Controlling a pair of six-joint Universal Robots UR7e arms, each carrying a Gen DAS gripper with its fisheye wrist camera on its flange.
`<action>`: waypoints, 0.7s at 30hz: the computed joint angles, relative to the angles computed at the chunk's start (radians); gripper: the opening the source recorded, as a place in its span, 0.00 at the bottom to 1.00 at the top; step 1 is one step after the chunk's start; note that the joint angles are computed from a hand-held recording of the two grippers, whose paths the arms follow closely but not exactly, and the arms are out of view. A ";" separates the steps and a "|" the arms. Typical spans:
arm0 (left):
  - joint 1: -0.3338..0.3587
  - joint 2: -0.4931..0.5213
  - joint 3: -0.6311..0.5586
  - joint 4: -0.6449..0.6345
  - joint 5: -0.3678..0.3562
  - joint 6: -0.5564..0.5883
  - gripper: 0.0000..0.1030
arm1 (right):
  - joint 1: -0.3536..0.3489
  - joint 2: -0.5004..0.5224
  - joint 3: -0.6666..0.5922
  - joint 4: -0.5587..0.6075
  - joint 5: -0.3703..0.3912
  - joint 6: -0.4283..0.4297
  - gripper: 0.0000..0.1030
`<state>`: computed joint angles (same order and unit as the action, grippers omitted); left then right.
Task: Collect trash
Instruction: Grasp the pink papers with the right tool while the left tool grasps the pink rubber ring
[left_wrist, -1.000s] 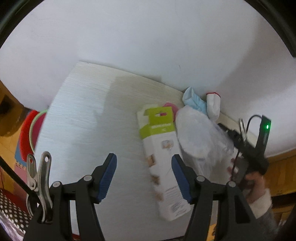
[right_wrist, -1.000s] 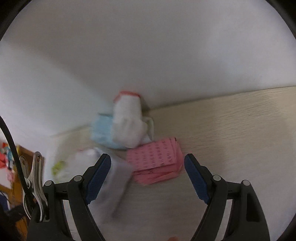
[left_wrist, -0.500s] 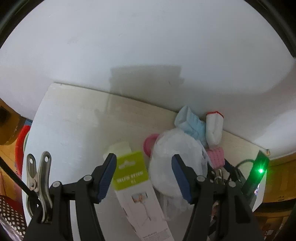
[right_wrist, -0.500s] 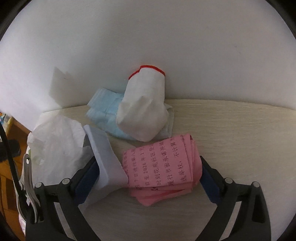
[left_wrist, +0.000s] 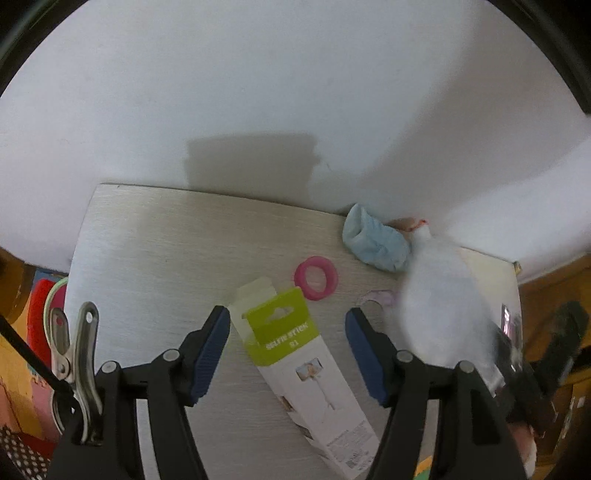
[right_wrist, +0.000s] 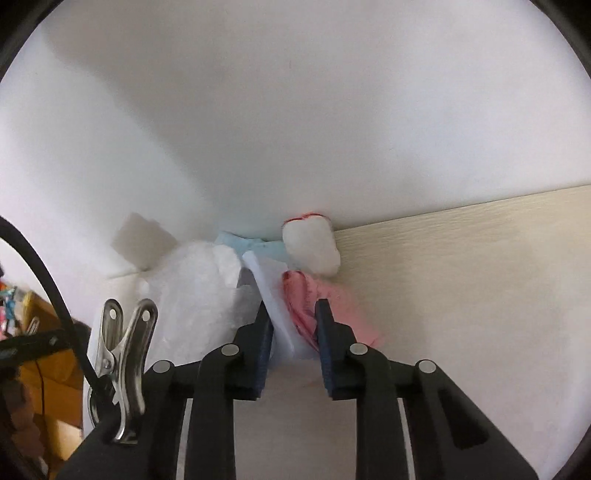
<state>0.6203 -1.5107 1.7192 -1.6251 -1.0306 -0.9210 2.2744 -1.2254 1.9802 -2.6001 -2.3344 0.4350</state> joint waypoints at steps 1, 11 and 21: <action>0.005 0.004 -0.002 0.001 0.004 0.014 0.66 | 0.013 -0.010 0.004 0.018 -0.007 0.018 0.18; 0.068 0.151 -0.058 -0.012 -0.041 0.237 0.68 | 0.110 -0.023 0.015 0.137 -0.072 0.186 0.17; 0.090 0.242 -0.045 0.000 0.022 0.218 0.73 | 0.127 0.001 0.003 0.155 -0.134 0.144 0.18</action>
